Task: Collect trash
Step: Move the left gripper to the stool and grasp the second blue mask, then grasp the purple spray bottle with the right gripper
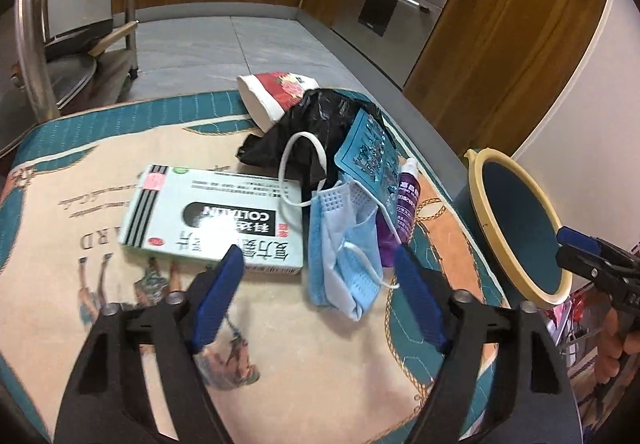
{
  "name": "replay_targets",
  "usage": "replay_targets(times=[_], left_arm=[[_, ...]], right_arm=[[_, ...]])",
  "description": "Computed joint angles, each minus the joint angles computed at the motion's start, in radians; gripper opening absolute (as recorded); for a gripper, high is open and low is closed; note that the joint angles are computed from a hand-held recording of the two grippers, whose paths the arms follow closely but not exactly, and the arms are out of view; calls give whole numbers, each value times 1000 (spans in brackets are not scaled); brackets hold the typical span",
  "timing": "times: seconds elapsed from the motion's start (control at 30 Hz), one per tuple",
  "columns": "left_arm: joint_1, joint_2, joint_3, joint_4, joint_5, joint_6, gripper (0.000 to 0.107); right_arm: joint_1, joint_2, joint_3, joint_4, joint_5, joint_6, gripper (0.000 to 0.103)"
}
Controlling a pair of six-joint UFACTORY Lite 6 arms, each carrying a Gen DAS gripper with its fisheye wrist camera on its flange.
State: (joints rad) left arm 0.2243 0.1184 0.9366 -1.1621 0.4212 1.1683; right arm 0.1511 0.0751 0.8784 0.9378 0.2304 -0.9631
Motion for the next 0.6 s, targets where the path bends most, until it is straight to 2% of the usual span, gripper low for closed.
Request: replay_targets(times=[0.03,0.1,0.2,0.23,0.3,0.43,0.6], left_arm=[[-6,11,6,-1,-5,1,63],[-21,44,25,1,-11,-4,61],[-33,68,34,-15,-8,17,50],[-32,72,35,-20,0,24,36],[-28,72,31,-3,24,9,21],[8,25,-15,-23,82,21,14],[61,-65,-77,31,150,-13,11]], right_arm=[[3,4,1,-2,1,4,70],[9,13,7,-11,3,16,70],[22,23,14,-37,1,45,70],[24,26,18,-46,3,56,70],[30,32,23,-59,5,70,70],[33,40,24,-51,6,63,70],[49,45,40,-61,13,81,70]])
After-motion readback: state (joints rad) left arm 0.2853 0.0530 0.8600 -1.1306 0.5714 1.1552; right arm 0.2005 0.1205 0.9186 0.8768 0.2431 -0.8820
